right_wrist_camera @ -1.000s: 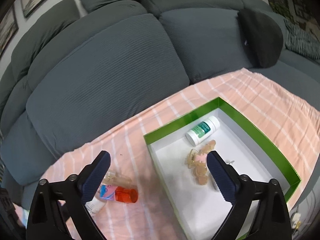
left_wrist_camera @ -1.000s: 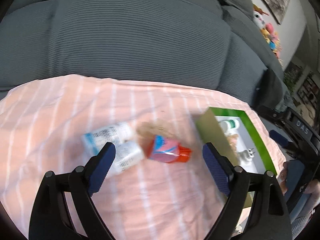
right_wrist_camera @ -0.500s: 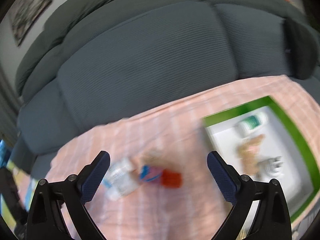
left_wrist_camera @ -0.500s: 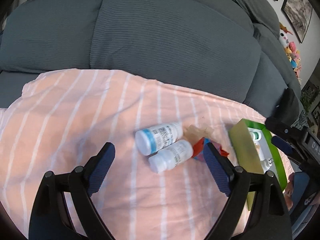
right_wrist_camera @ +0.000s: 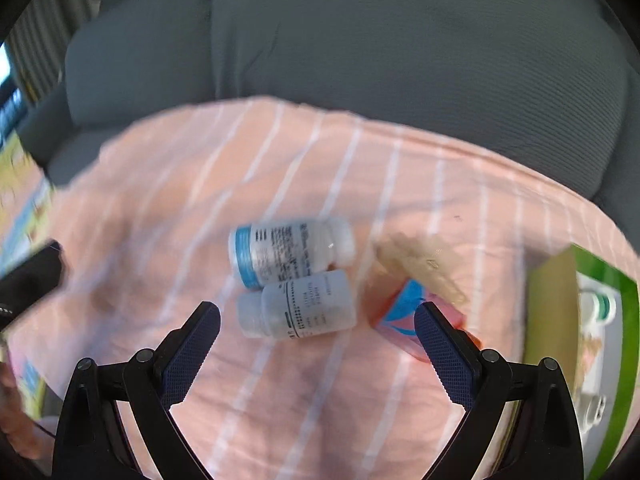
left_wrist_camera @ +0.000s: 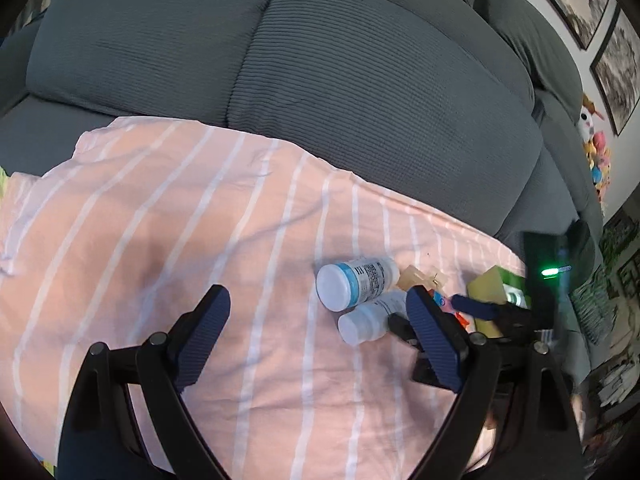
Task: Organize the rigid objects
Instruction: 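Move the right tool back to the two white pill bottles, then close the right gripper on the grey-label white bottle and lift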
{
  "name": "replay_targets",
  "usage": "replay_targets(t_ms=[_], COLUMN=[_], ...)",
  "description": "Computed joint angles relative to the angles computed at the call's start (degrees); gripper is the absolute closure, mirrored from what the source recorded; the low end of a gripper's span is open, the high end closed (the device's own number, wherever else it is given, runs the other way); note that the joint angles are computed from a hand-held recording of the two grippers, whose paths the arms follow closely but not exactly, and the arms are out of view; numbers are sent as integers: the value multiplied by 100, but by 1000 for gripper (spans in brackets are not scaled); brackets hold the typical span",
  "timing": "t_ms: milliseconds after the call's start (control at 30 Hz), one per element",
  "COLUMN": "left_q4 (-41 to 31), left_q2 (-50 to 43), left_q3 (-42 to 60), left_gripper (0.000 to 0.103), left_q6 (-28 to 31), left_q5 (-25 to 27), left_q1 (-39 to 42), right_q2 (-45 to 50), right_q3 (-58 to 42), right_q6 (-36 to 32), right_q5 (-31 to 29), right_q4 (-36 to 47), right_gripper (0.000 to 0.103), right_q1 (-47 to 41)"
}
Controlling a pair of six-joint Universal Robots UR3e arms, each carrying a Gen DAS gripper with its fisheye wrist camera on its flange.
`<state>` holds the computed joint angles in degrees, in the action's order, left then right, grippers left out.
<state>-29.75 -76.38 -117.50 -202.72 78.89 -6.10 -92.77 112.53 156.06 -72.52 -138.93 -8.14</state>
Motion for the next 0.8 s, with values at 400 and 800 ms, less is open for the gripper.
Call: replay_targets(t_ms=[400, 800], left_q4=[-138, -214], left_q2=[-49, -128], left_q3=[91, 167], left_gripper=[14, 14], left_q6=[-4, 14], left_q5=[-58, 19], left_q1=[10, -87], right_q2=[1081, 1394], right_q3=[-769, -741], right_q6=[-297, -40], right_q5=[-354, -515], right_q4=[296, -92], right_gripper=[5, 6], right_q1=[563, 792])
